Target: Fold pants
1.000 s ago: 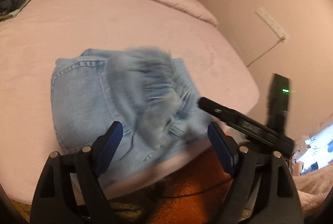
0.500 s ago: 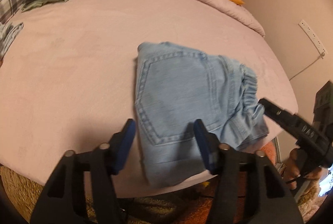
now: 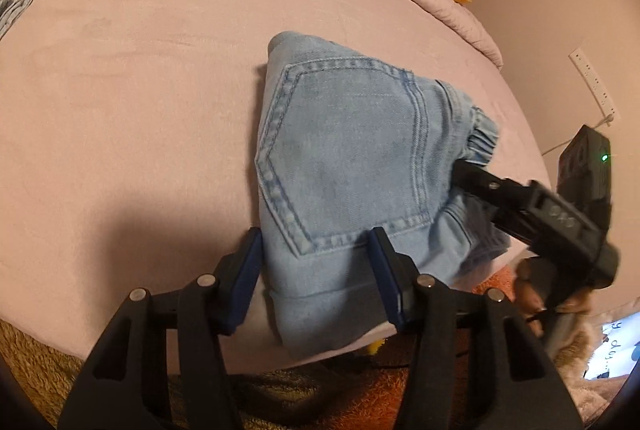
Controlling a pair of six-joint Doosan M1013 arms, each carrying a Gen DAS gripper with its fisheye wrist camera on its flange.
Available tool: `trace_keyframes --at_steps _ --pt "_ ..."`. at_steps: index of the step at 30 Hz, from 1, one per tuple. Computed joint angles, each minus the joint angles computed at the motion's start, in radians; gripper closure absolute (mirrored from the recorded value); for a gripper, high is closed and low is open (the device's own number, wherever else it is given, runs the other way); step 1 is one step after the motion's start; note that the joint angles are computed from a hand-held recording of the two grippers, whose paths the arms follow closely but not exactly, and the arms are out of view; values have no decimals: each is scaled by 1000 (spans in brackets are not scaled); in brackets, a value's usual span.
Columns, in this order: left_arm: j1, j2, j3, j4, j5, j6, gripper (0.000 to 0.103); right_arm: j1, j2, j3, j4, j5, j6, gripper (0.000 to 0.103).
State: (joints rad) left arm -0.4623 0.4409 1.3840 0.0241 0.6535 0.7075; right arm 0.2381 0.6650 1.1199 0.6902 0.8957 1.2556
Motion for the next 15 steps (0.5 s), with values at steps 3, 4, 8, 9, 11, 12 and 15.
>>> trace_keyframes --at_steps 3,4,8,9,11,12,15 --pt "-6 -16 16 93 -33 -114 53 3 -21 43 69 -57 -104 58" --pt "-5 -20 18 113 -46 -135 53 3 -25 49 91 -63 -112 65" --pt "-3 -34 14 157 -63 -165 53 -4 -66 85 177 -117 -177 73" --pt "-5 -35 11 176 -59 -177 53 -13 -88 109 240 -150 -220 73" --pt "-6 -38 8 200 -51 -188 53 -21 -127 149 278 -241 -256 73" --pt "-5 -33 -1 197 -48 -181 53 -22 -143 162 254 -287 -244 73" --pt "1 -12 -30 159 -36 -136 53 -19 -165 181 23 -380 -54 73"
